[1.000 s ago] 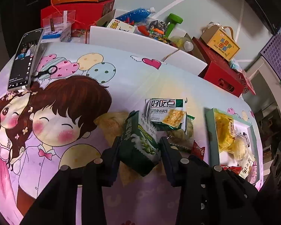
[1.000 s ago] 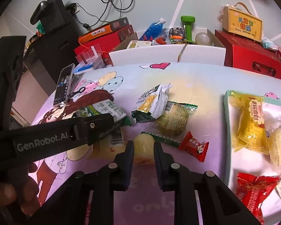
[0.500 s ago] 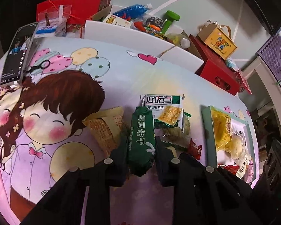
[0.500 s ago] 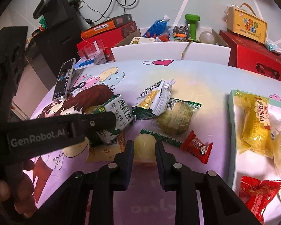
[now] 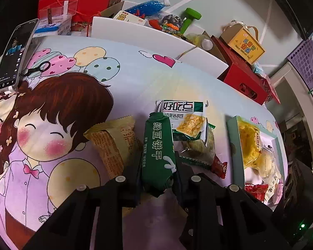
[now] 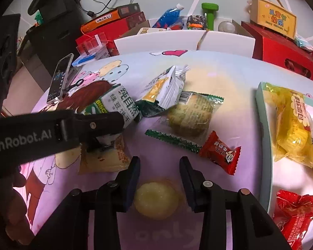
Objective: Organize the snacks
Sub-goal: 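Grasp the green biscuit packet with the left tool while the right tool grasps the round yellow cake, then release the green packet into the tray with the left tool while the right drops the yellow cake there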
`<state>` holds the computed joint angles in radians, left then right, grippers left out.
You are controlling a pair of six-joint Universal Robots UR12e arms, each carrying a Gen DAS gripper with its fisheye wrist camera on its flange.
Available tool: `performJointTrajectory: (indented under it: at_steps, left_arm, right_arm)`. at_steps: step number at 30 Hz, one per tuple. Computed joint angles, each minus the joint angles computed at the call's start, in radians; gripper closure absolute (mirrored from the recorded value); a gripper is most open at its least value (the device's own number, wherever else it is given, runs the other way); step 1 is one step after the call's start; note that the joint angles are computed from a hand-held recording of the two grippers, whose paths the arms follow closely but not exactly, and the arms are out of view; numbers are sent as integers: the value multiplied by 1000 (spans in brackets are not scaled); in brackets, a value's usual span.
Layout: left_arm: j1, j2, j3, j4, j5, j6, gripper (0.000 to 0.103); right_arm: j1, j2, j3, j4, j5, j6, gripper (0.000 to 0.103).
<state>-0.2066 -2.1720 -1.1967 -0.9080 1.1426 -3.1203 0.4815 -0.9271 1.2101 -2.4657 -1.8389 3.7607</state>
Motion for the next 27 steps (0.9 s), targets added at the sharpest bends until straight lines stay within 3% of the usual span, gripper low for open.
performJointTrajectory:
  at_steps: [2, 11, 27]
  left_arm:
    - [0, 1, -1, 3, 3, 0, 77]
    - [3, 16, -10, 44, 16, -11, 77]
    - [1, 56, -36, 154, -5, -10, 77]
  right_arm:
    - [-1, -4, 5, -7, 8, 5, 73]
    - [-3, -25, 28, -52, 13, 23, 73]
    - [4, -76, 73, -138, -60, 26, 73]
